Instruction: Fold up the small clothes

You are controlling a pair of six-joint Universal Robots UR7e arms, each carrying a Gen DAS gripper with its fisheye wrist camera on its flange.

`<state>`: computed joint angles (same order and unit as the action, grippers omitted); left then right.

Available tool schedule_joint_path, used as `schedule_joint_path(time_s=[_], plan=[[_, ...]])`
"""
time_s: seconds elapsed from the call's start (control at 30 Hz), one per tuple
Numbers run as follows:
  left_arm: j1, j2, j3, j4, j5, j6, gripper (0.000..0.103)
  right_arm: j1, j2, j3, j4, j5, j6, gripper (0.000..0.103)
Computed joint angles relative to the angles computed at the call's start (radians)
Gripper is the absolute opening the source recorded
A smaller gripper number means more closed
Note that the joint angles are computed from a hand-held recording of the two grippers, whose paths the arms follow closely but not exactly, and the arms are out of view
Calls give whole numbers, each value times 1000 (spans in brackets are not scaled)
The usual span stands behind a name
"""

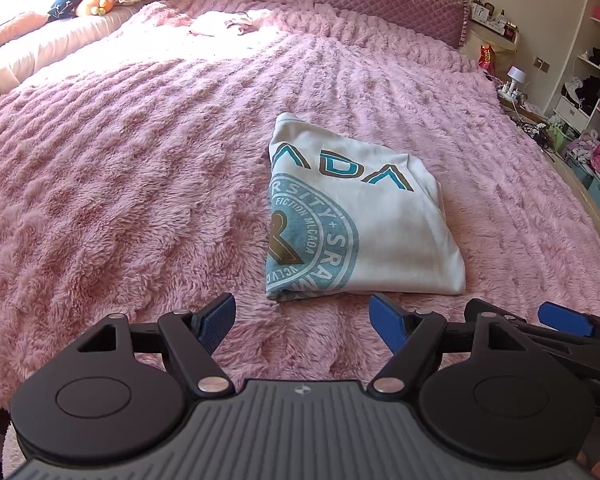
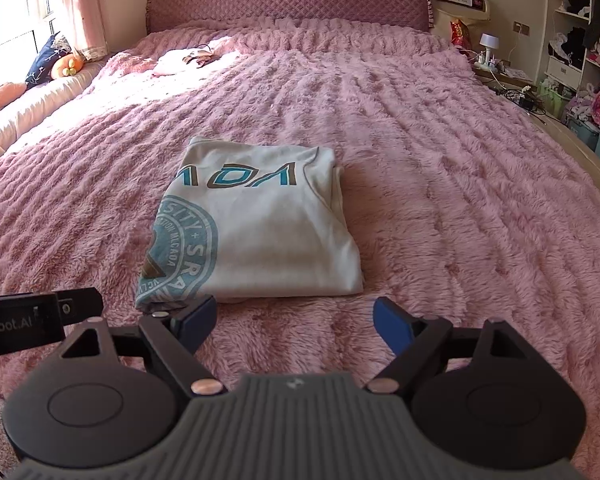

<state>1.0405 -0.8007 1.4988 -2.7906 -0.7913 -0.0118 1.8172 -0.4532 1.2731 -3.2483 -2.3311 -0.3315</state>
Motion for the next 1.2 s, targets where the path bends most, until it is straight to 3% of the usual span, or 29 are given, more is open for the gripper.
schedule_joint_path(time_s=[1.2], plan=[[5,12,-19,113,46,-61,89,5,1,-11,52,4,-7,81]])
